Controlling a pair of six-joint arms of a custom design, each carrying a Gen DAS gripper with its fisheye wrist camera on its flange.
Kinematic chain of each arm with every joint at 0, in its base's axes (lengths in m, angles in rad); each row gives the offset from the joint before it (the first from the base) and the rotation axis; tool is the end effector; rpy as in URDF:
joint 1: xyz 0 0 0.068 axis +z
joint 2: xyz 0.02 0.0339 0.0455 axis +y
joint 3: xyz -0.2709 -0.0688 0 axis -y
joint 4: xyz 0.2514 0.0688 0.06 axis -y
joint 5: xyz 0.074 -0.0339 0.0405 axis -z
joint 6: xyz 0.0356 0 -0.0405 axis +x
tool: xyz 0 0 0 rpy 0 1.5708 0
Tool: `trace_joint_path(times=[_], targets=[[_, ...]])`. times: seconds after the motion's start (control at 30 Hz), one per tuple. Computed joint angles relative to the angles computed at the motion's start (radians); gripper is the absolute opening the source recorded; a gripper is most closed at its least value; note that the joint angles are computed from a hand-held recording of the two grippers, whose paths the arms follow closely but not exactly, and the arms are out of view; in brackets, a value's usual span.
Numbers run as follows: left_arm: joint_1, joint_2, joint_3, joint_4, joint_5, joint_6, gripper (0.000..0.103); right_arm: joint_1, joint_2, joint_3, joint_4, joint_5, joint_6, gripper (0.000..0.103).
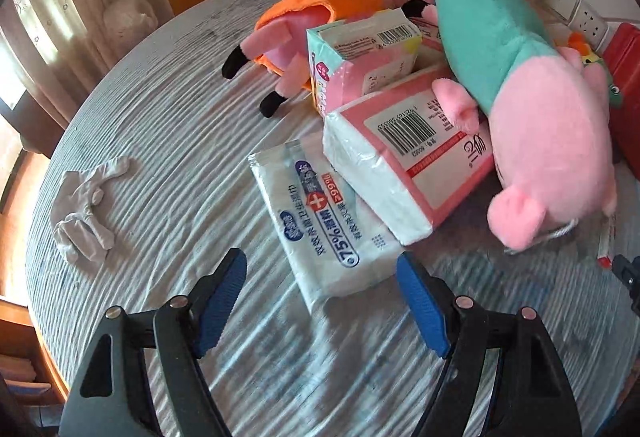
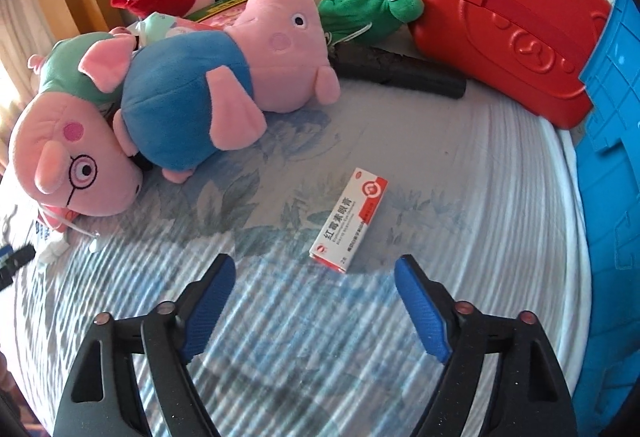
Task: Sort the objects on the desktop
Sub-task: 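Grasp the white wet-wipe pack with the left tool while the right tool grasps the small medicine box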
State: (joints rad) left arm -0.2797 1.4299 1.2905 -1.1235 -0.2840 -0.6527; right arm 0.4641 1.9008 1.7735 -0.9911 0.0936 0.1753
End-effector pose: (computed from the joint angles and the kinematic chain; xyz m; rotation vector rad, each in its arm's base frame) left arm 0.2642 -0.0655 0.3031 -0.5671 2.6780 0.1586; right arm 0.3705 0.1817 0.2989 -0.3574 2.6586 0.0747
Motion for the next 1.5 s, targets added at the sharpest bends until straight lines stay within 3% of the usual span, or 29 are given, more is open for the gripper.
trace_joint_path(times=[0.23,0.3,0.37,0.43,0.5,0.57,0.77,0.83,0.97,1.03,1.07,1.17,1.3,1.33,1.4,1.43,1.5], targets=[[0.071,0.129,0.000,0.068,0.099,-0.058,0.080,-0.029,0.097,0.111,-0.057,0.003,0.016,0.083],[0.082,0.143,0.013,0.075,0.097,-0.040,0.082,-0.034,0.141,0.162,-0.078,0.014,0.021,0.078],[0.090,0.145,0.006,0.091,0.084,-0.026,0.093,-0.044,0.188,0.211,-0.104,0.011,0.028,0.067],[0.095,0.127,-0.017,0.111,0.086,-0.002,0.092,-0.054,0.223,0.235,-0.123,-0.002,0.048,0.060],[0.082,0.090,-0.045,0.125,0.080,0.031,0.081,-0.053,0.210,0.203,-0.099,0.006,0.053,0.047],[0.074,0.059,-0.062,0.119,0.086,0.051,0.063,-0.052,0.197,0.192,-0.100,0.004,0.054,0.026],[0.087,-0.084,-0.152,0.094,0.141,0.086,0.033,-0.060,0.107,0.064,-0.065,-0.025,0.057,0.026],[0.077,-0.116,-0.165,0.075,0.139,0.091,0.028,-0.059,0.077,0.024,-0.057,-0.030,0.056,0.026],[0.091,-0.169,-0.172,0.075,0.191,0.033,0.027,-0.054,0.042,-0.021,-0.053,-0.037,0.056,0.026],[0.091,-0.178,-0.147,0.055,0.221,-0.020,0.034,-0.054,0.034,-0.028,-0.057,-0.039,0.060,0.026],[0.075,-0.177,-0.128,0.041,0.213,-0.058,0.050,-0.055,0.031,-0.031,-0.059,-0.044,0.062,0.026],[0.007,-0.144,-0.075,0.027,0.151,-0.156,0.077,-0.057,0.034,-0.025,-0.064,-0.045,0.059,0.026],[0.006,0.013,-0.041,-0.014,0.142,-0.233,0.078,-0.059,0.050,0.000,-0.070,-0.048,0.052,0.026],[-0.006,0.022,-0.051,-0.011,0.139,-0.254,0.083,-0.060,0.052,0.004,-0.069,-0.049,0.051,0.026],[-0.073,0.059,-0.030,-0.017,0.040,-0.252,0.092,-0.063,0.058,0.016,-0.070,-0.055,0.045,0.027],[-0.087,0.055,-0.029,-0.012,0.034,-0.248,0.093,-0.064,0.064,0.022,-0.073,-0.058,0.040,0.032],[-0.096,0.037,-0.017,-0.036,0.048,-0.231,0.091,-0.068,0.072,0.026,-0.067,-0.072,0.036,0.053]])
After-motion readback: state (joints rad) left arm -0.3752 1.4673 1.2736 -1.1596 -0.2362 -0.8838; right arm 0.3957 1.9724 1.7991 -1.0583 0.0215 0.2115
